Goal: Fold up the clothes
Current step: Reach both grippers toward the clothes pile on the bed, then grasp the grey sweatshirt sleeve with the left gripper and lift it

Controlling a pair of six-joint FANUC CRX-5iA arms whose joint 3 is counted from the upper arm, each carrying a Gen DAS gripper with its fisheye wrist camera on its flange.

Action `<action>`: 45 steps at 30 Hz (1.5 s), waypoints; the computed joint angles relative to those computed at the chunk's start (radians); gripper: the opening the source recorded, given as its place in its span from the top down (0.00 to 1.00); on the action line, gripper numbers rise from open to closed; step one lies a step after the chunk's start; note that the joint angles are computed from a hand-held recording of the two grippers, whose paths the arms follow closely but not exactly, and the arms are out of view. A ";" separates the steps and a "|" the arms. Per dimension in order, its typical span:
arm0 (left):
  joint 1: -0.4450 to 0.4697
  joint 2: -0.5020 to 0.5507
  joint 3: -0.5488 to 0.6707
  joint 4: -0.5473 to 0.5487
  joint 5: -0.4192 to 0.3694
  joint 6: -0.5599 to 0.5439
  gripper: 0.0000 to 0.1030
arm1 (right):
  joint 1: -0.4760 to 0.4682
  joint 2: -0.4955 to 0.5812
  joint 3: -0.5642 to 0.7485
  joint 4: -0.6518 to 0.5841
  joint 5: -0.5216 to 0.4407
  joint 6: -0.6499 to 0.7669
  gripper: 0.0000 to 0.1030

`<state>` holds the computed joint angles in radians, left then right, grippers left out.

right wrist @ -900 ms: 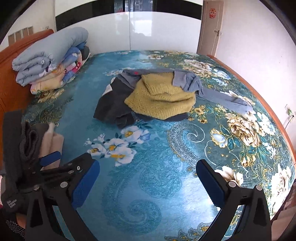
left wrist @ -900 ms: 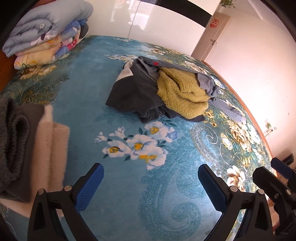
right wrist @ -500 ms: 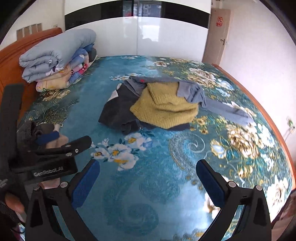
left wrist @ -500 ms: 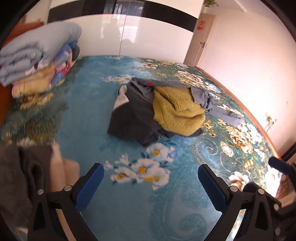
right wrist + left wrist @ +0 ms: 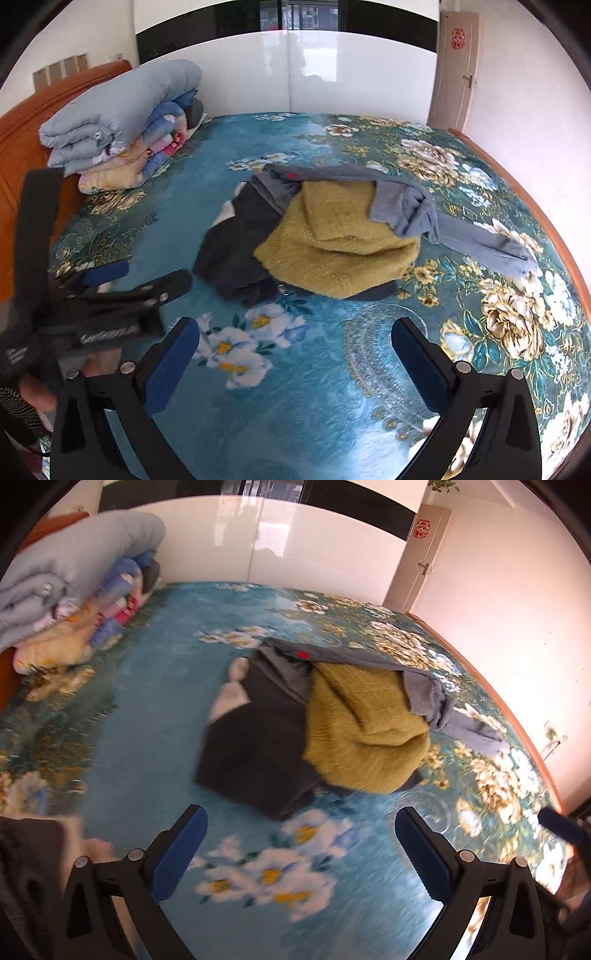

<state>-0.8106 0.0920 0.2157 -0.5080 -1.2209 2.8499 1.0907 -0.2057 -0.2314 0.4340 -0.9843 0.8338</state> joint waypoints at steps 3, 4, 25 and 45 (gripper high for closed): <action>0.064 0.082 0.044 0.123 0.065 -0.100 0.00 | -0.057 -0.012 -0.026 -0.021 0.028 0.020 0.00; 0.096 0.120 0.069 0.195 0.093 -0.171 0.00 | -0.080 -0.027 -0.047 -0.032 0.041 0.018 0.00; 0.307 0.541 0.389 0.585 0.366 -0.089 0.55 | -0.353 -0.470 -0.461 -0.137 -0.112 -0.164 0.00; 0.225 0.329 0.421 0.441 0.265 -0.249 0.91 | -0.148 -0.480 -0.414 -0.066 -0.179 -0.281 0.00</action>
<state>-0.5857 0.4210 0.6370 -0.0668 -0.9562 2.6009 0.9431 -0.6856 -0.6458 0.3678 -1.1630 0.5531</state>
